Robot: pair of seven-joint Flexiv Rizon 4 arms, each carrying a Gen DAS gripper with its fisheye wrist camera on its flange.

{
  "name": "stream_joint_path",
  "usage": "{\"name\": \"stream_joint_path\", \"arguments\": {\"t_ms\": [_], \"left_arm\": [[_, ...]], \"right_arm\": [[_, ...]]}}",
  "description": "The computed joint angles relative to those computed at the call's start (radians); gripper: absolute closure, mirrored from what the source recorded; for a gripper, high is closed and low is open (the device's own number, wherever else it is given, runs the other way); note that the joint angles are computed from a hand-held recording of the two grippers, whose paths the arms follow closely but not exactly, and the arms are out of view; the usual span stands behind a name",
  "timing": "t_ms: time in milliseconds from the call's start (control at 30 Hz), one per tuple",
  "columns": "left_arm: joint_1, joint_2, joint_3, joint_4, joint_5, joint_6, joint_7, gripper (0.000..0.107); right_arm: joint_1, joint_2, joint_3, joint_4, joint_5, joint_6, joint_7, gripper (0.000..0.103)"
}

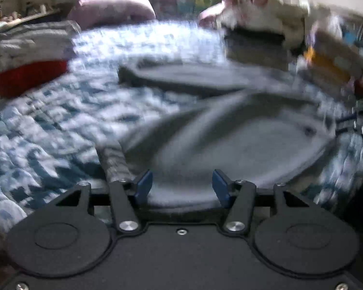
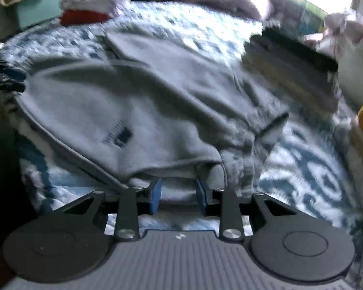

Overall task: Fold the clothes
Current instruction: 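Pull the grey sweatshirt flat with the right gripper while the left gripper holds its hem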

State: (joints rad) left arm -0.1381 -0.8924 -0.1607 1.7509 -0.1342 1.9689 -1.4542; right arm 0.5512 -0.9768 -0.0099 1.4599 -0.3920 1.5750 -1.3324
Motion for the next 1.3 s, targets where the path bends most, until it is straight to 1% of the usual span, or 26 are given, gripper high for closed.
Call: {"name": "stream_joint_path", "arguments": {"t_ms": [33, 100, 200, 300, 367, 400, 433, 467, 500, 533, 600, 667, 800, 867, 933, 967, 1000, 1067, 1167, 1233, 1300], "left_arm": [[-0.003, -0.003, 0.004, -0.005, -0.003, 0.018, -0.005, 0.052], [-0.012, -0.009, 0.014, -0.015, -0.010, 0.052, -0.014, 0.053], [-0.048, -0.027, 0.048, -0.052, -0.036, 0.049, 0.003, 0.053], [-0.042, -0.051, 0.033, -0.081, -0.056, 0.047, -0.011, 0.053], [-0.061, -0.072, 0.056, -0.104, -0.072, 0.023, -0.032, 0.053], [-0.100, -0.077, 0.096, -0.119, -0.136, -0.047, -0.001, 0.053], [-0.126, -0.093, 0.122, -0.130, -0.171, -0.059, 0.022, 0.049], [-0.123, -0.105, 0.125, -0.136, -0.140, -0.034, 0.010, 0.048], [-0.122, -0.103, 0.123, -0.136, -0.140, -0.038, 0.015, 0.048], [-0.121, -0.092, 0.123, -0.135, -0.145, -0.066, 0.021, 0.048], [-0.112, -0.076, 0.117, -0.130, -0.142, -0.100, 0.029, 0.046], [-0.099, -0.073, 0.104, -0.127, -0.125, -0.104, 0.037, 0.046], [-0.081, -0.045, 0.088, -0.109, -0.111, -0.136, 0.044, 0.045], [-0.065, -0.028, 0.076, -0.083, -0.099, -0.116, 0.037, 0.045], [-0.040, -0.008, 0.053, -0.041, -0.072, -0.061, 0.028, 0.045], [-0.025, 0.003, 0.041, -0.016, -0.055, -0.033, 0.024, 0.045], [-0.011, 0.015, 0.030, 0.007, -0.039, -0.005, 0.019, 0.045], [-0.007, 0.037, 0.039, 0.041, -0.010, 0.028, 0.029, 0.045], [-0.038, 0.069, 0.090, 0.089, 0.002, 0.068, 0.067, 0.045], [-0.058, 0.082, 0.119, 0.116, 0.006, 0.096, 0.101, 0.045], [-0.084, 0.088, 0.146, 0.137, -0.001, 0.117, 0.144, 0.045]], "right_arm": [[-0.010, 0.008, 0.016, 0.009, -0.004, 0.013, -0.014, 0.071], [0.014, 0.011, -0.019, 0.011, -0.005, 0.023, -0.009, 0.071], [0.015, 0.000, -0.026, -0.021, -0.002, 0.022, -0.002, 0.071], [-0.006, -0.034, 0.000, -0.077, 0.014, 0.034, 0.011, 0.071], [-0.011, -0.067, 0.005, -0.124, 0.033, 0.051, 0.033, 0.071], [-0.009, -0.089, 0.004, -0.151, 0.045, 0.061, 0.050, 0.071], [-0.011, -0.110, 0.009, -0.175, 0.049, 0.054, 0.060, 0.071], [-0.002, -0.119, -0.005, -0.178, 0.037, 0.014, 0.058, 0.071], [0.007, -0.129, -0.017, -0.183, 0.023, -0.027, 0.056, 0.071], [0.015, -0.136, -0.028, -0.184, 0.013, -0.056, 0.054, 0.071], [0.026, -0.118, -0.049, -0.146, 0.013, -0.018, 0.064, 0.072], [0.006, -0.098, -0.015, -0.142, 0.009, -0.065, 0.057, 0.072], [0.015, -0.041, -0.022, -0.083, -0.032, -0.147, 0.023, 0.072], [0.028, -0.006, -0.049, -0.018, -0.043, -0.097, 0.026, 0.072], [0.050, 0.034, -0.087, 0.054, -0.047, -0.036, 0.037, 0.072], [0.072, 0.051, -0.119, 0.087, -0.054, -0.013, 0.041, 0.072], [0.104, 0.066, -0.169, 0.124, -0.064, 0.019, 0.043, 0.072], [0.177, 0.091, -0.277, 0.204, -0.073, 0.089, 0.033, 0.072], [0.319, 0.093, -0.468, 0.307, -0.026, 0.199, -0.007, 0.072], [0.399, 0.074, -0.570, 0.355, 0.034, 0.262, -0.038, 0.072], [0.455, 0.049, -0.639, 0.385, 0.097, 0.314, -0.069, 0.072]]}}
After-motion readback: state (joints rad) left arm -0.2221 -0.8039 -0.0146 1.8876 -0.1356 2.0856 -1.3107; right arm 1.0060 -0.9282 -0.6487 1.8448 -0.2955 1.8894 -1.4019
